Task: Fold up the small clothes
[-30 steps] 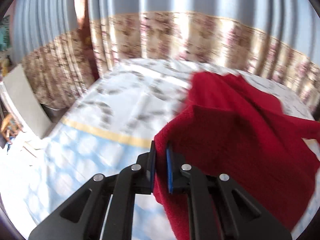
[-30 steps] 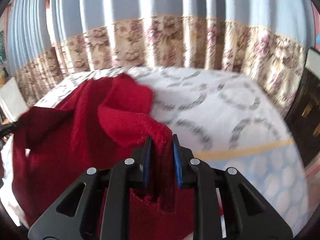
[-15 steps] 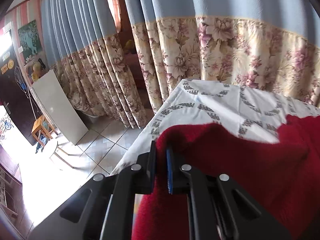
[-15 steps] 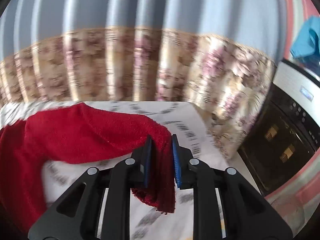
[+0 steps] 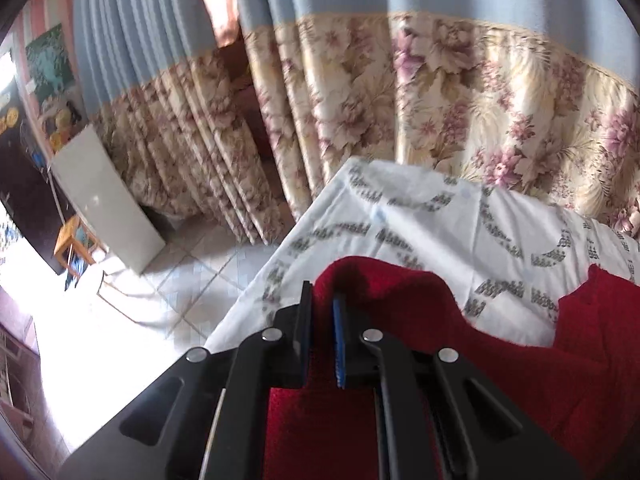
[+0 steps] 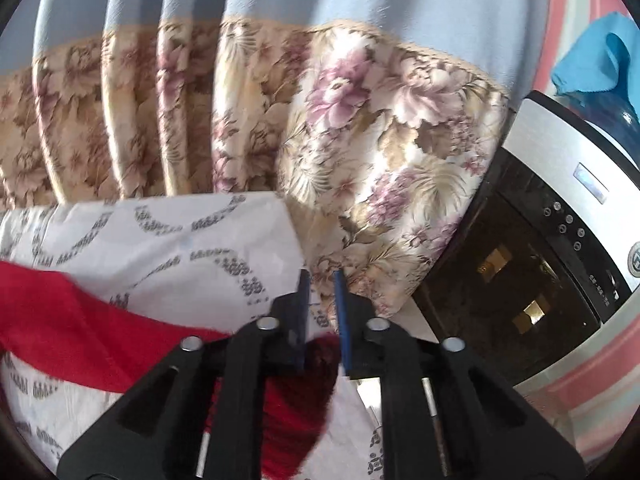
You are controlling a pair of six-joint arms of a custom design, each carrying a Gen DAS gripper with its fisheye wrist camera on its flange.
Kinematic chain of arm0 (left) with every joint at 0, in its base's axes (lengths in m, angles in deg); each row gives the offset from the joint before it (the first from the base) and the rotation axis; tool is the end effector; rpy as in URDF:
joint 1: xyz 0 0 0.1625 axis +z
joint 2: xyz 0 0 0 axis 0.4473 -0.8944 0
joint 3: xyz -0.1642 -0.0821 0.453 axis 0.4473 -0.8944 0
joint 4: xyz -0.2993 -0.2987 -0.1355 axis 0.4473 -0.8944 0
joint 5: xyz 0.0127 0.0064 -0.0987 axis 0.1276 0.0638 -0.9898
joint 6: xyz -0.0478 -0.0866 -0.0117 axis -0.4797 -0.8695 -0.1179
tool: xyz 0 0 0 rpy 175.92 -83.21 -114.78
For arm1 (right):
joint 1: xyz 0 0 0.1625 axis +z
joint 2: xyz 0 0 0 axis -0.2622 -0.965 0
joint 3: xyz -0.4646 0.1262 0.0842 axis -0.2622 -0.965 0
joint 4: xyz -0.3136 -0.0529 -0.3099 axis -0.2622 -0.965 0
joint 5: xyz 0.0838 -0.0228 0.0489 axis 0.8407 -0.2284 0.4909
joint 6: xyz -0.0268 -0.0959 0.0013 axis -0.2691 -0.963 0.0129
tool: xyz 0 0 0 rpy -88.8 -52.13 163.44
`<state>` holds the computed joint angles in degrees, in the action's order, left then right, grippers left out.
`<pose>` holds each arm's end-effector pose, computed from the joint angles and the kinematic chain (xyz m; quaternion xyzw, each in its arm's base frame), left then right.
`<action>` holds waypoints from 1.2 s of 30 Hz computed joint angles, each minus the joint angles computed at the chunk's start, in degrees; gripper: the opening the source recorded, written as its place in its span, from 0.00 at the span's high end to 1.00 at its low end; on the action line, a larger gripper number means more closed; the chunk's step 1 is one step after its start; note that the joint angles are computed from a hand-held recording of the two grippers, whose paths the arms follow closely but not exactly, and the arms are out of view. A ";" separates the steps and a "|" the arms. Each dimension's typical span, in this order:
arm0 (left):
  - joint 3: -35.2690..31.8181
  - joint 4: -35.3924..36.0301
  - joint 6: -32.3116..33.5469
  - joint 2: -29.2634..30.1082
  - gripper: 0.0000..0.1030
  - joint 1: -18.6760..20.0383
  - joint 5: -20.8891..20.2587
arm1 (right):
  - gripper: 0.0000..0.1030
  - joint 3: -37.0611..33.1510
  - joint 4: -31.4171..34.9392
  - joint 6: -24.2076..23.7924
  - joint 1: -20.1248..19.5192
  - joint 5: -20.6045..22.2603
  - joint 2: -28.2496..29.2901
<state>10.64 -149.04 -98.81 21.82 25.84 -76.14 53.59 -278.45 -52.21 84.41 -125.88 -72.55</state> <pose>-0.2537 -0.7010 0.1836 0.0769 0.8121 -0.3629 0.4503 -0.1160 -0.5133 0.5446 -0.0786 -0.7126 0.4365 0.5436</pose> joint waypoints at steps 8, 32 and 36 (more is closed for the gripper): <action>9.48 1.76 -10.25 -7.18 0.25 -0.54 7.07 | 0.26 1.89 1.93 4.68 1.09 4.70 -0.89; 3.38 -12.80 3.84 4.20 0.16 3.26 -18.33 | 0.27 -2.92 19.19 7.07 14.70 4.82 20.32; 3.59 -14.00 4.11 4.05 0.16 3.83 -20.19 | 0.70 -2.54 22.67 6.83 15.10 6.12 19.81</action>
<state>14.23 -163.04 -94.70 25.88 29.67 -96.33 51.05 -255.78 -45.39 99.52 -119.76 -52.74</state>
